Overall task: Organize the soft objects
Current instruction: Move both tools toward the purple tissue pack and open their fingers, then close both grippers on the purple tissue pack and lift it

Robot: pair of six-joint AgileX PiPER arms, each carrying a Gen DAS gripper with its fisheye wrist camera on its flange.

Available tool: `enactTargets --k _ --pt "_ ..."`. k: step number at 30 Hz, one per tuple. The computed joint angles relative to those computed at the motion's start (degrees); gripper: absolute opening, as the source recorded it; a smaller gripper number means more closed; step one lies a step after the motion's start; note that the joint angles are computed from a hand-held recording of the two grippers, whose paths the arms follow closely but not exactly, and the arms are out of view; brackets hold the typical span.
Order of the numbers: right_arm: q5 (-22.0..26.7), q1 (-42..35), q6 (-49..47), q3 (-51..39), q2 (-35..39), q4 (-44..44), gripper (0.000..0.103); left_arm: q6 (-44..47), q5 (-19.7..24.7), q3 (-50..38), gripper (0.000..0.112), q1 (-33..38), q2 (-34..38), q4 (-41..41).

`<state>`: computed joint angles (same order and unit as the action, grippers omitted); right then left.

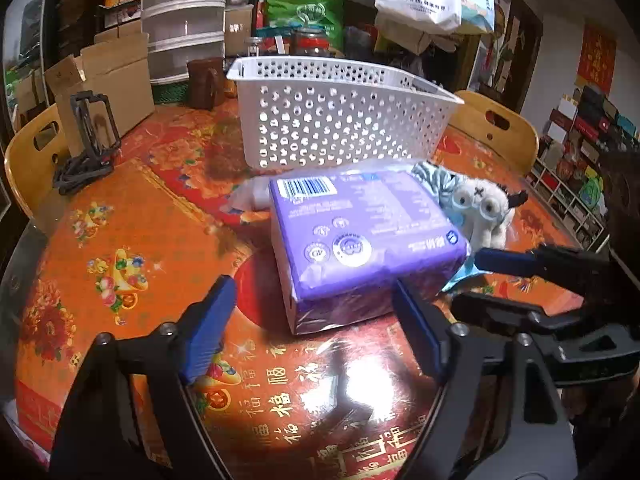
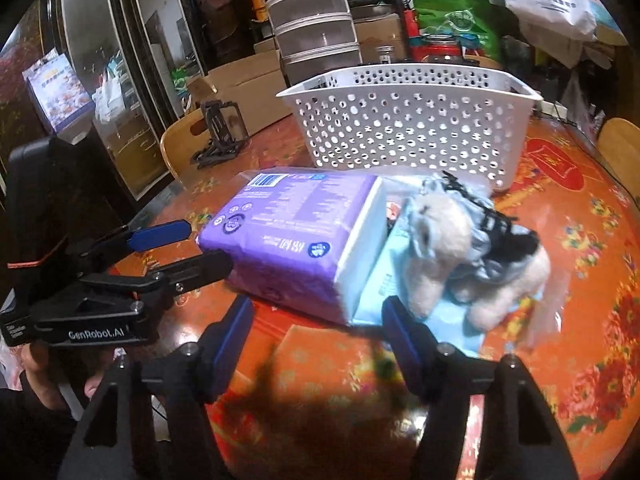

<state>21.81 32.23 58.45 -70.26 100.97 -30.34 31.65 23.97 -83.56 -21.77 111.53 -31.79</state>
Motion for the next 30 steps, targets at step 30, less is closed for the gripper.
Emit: enactTargets --k 30 --pt "2.88 0.45 0.11 -7.18 5.69 -6.84 0.042 -6.83 -2.06 -0.24 0.045 -2.97 0.55 5.47"
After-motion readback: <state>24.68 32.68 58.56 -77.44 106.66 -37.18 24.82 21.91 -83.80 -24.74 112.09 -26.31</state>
